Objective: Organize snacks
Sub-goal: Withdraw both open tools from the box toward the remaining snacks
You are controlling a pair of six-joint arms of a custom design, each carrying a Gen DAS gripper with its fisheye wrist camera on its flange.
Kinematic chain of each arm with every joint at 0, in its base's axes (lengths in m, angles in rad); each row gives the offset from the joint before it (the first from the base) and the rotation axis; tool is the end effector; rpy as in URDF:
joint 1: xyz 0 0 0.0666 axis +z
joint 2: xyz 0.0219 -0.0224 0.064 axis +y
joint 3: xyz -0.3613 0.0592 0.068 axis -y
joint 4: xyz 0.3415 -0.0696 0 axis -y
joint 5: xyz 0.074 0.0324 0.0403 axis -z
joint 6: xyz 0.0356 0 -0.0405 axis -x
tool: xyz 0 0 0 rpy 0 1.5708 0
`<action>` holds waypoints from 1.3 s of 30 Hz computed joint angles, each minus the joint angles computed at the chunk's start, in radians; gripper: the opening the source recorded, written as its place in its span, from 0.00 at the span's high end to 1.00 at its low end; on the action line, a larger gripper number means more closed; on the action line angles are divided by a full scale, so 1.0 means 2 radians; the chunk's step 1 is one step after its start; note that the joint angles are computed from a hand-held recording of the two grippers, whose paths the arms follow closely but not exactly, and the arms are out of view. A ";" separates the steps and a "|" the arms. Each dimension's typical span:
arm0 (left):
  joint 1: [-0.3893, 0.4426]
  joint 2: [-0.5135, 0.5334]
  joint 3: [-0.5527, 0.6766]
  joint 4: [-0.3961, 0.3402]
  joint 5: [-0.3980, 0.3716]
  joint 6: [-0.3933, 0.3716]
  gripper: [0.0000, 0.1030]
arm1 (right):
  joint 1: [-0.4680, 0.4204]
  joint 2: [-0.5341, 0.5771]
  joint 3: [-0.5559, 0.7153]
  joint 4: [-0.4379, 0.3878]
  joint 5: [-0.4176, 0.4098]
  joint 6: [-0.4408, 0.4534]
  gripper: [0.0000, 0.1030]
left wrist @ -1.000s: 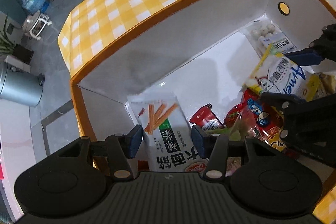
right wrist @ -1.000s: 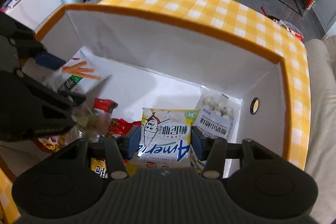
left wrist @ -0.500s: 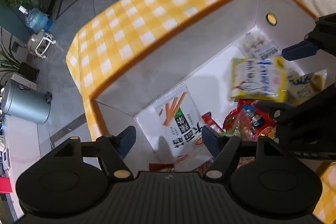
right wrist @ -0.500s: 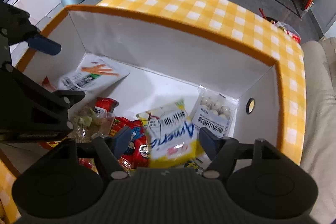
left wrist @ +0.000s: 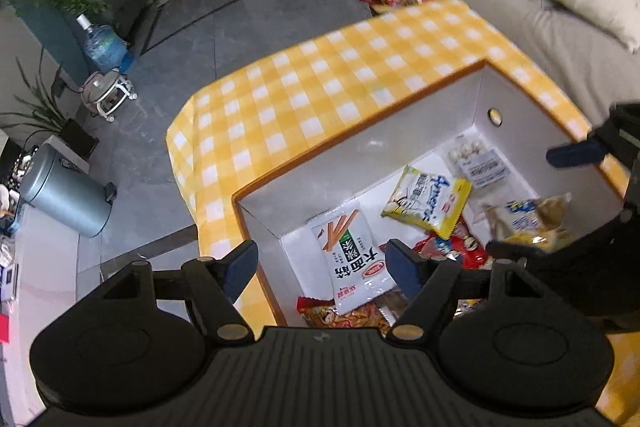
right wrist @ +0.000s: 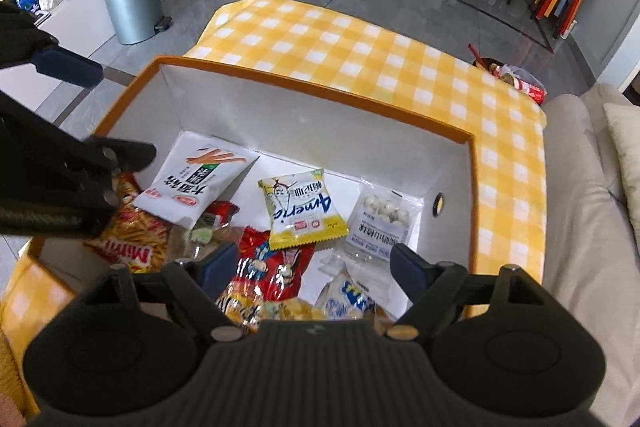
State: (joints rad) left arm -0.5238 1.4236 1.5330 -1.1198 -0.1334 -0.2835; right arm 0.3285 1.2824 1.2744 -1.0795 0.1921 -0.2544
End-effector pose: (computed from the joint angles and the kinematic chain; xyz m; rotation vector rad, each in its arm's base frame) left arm 0.3776 -0.2131 0.4426 0.9636 2.3818 0.0818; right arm 0.3585 0.1146 0.3970 -0.0349 2.6252 -0.0563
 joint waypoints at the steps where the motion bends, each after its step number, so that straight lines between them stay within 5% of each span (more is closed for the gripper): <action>1: 0.001 -0.009 -0.002 0.000 0.005 0.004 0.17 | 0.003 -0.007 -0.002 -0.003 0.001 -0.004 0.22; 22: -0.045 -0.195 -0.141 0.041 0.075 0.070 0.17 | 0.123 -0.204 -0.112 -0.020 0.109 -0.177 0.21; 27: -0.050 -0.207 -0.169 0.030 0.107 0.116 0.22 | 0.176 -0.246 -0.160 -0.043 0.142 -0.253 0.21; 33: -0.078 -0.211 -0.198 0.029 0.098 0.154 0.26 | 0.206 -0.267 -0.204 -0.078 0.139 -0.339 0.28; 39: -0.094 -0.200 -0.222 0.036 0.105 0.202 0.31 | 0.206 -0.275 -0.227 -0.097 0.138 -0.360 0.34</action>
State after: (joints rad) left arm -0.7116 1.0234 1.0898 -1.0479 0.0769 0.1203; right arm 0.7406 0.7329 0.8195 -1.2739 0.4680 -0.9744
